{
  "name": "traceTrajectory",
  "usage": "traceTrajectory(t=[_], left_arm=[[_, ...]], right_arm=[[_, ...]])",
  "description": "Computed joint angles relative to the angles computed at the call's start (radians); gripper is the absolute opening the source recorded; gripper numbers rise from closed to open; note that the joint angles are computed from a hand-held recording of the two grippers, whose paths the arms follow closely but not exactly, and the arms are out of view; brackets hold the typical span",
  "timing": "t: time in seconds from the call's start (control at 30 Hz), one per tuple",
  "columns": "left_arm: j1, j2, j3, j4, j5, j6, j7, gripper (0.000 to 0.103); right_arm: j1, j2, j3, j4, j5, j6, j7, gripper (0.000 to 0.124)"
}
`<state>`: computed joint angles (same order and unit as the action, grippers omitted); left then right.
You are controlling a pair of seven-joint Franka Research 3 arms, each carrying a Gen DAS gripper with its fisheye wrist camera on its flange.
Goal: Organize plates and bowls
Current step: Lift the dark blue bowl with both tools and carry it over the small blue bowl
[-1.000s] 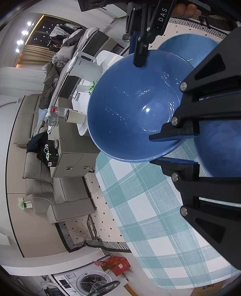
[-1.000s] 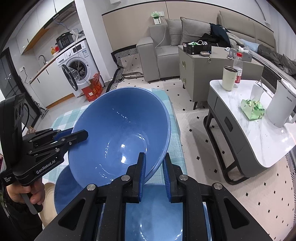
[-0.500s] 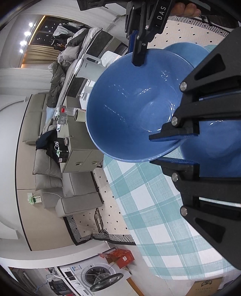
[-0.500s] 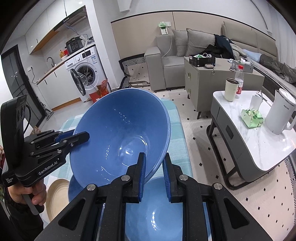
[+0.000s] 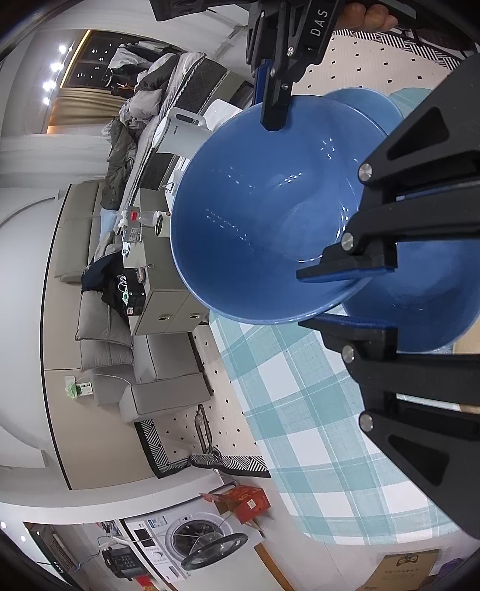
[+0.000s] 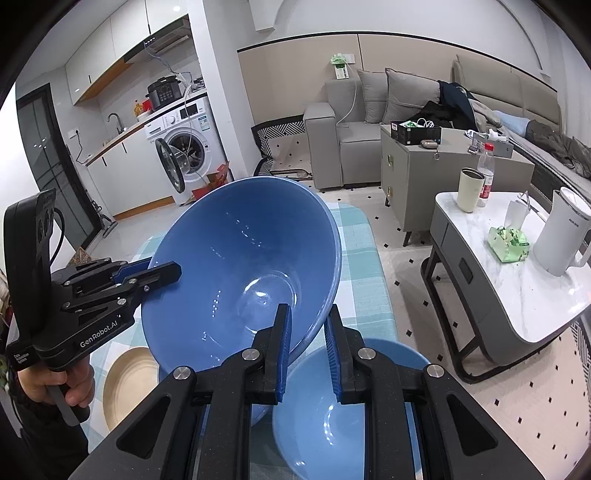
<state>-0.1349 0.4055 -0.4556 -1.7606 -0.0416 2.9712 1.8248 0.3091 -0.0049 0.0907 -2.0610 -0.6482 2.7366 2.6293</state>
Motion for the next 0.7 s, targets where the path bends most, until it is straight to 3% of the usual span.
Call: traceTrajectory(t=[0.4,0.7], left_arm=[[0.058,-0.066,-0.023,-0.126,-0.027,0.057,0.005,0.015],[0.134,-0.096,-0.086,-0.197,-0.090,0.086,0.054,0.015]], right_arm=[[0.029,0.022,0.007,-0.008,0.005,0.034,0.003,0.019],[0.070,0.040,0.007,0.006,0.007,0.009,0.006,0.019]])
